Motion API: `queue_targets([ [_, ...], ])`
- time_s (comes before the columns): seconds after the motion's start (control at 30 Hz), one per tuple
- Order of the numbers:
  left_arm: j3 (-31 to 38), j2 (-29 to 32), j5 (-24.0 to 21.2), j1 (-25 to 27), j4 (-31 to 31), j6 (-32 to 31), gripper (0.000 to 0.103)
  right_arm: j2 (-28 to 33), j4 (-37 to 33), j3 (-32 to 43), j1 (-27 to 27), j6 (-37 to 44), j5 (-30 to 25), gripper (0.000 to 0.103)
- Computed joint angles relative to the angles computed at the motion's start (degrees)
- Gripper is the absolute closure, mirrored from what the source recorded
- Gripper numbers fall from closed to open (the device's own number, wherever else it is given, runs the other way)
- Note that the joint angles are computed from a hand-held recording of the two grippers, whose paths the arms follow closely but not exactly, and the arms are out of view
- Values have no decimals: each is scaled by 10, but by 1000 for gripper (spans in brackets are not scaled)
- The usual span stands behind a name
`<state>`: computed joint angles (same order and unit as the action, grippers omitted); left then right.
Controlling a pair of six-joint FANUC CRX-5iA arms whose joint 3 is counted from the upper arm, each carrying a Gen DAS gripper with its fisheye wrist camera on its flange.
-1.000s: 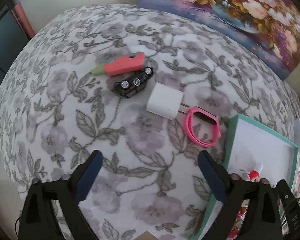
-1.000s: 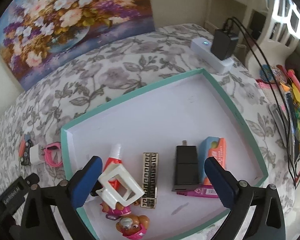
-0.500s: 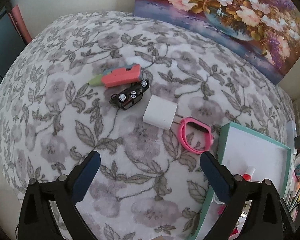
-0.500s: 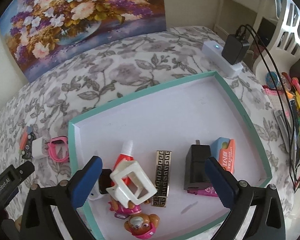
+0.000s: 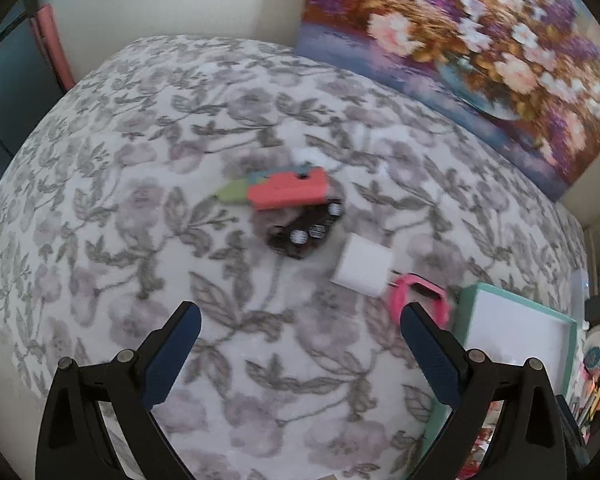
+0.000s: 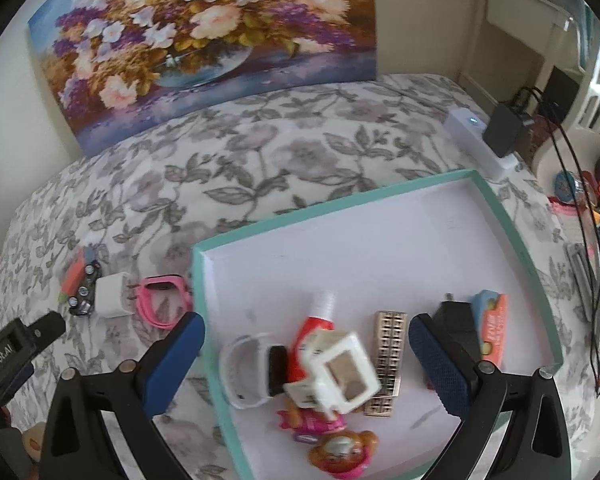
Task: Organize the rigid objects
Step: 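Move both open grippers back from the tray toward the remaining items, then grasp the pink-blue toy folding knife with the left gripper and lift it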
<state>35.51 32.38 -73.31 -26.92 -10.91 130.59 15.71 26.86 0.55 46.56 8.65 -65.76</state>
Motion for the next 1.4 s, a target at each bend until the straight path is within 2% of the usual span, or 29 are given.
queue_targets([
  [0.13, 41, 27, -63, 11, 1, 2, 3, 18, -2, 26, 3, 6, 13, 0],
  [0.43, 30, 25, -31, 53, 31, 24, 3, 55, -4, 72, 7, 50, 19, 0],
  [0.53, 45, 40, -41, 62, 37, 24, 3, 68, -16, 92, 2, 72, 26, 0],
  [0.97, 54, 61, 13, 96, 66, -19, 3, 150, -51, 206, -15, 160, 36, 0],
  [1.2, 36, 74, 44, 108, 113, -63, 3, 184, -63, 241, -18, 187, 42, 0],
  [1.3, 11, 67, 77, 114, 139, -81, 3, 193, -69, 249, -19, 188, 34, 0],
  [1.4, 7, 70, 89, 113, 146, -88, 3, 195, -79, 249, -21, 187, 31, 0],
])
